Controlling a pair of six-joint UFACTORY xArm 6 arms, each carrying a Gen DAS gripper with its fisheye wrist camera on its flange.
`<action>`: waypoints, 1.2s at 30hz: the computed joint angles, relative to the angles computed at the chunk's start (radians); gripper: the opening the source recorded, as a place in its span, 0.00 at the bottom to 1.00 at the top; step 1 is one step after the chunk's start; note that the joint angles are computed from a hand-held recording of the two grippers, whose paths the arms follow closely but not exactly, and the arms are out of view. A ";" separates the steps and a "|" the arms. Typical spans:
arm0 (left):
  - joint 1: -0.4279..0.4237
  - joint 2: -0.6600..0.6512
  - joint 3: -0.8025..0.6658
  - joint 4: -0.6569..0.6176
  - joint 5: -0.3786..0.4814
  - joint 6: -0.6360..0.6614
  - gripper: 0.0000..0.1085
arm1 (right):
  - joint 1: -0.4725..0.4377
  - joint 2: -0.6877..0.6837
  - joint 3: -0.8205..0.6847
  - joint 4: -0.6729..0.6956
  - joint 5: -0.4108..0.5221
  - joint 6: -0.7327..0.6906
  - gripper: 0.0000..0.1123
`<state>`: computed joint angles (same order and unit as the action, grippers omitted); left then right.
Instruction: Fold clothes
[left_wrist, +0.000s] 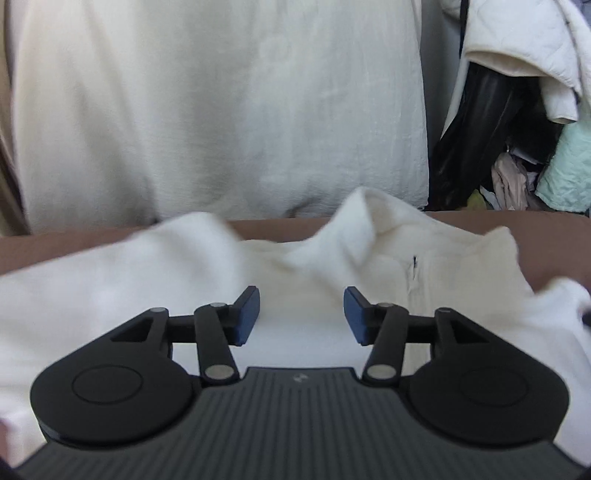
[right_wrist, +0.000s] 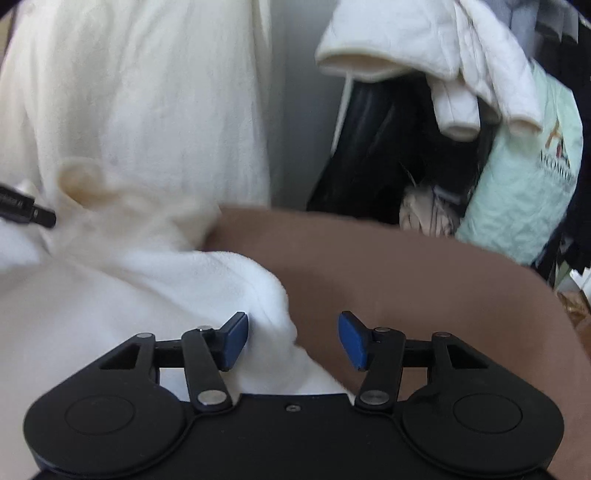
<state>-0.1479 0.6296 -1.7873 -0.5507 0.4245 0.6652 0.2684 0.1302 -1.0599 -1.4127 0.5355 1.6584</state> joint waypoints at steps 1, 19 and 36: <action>0.019 -0.060 0.068 -0.048 0.001 0.077 0.52 | 0.004 -0.022 0.010 0.008 -0.012 -0.009 0.53; 0.658 -0.574 0.621 -0.156 0.194 0.585 0.72 | 0.230 -0.442 0.348 0.123 -0.087 0.267 0.53; 0.797 -0.501 0.582 -0.283 0.498 0.729 0.12 | 0.411 -0.387 0.542 0.733 -0.254 0.225 0.59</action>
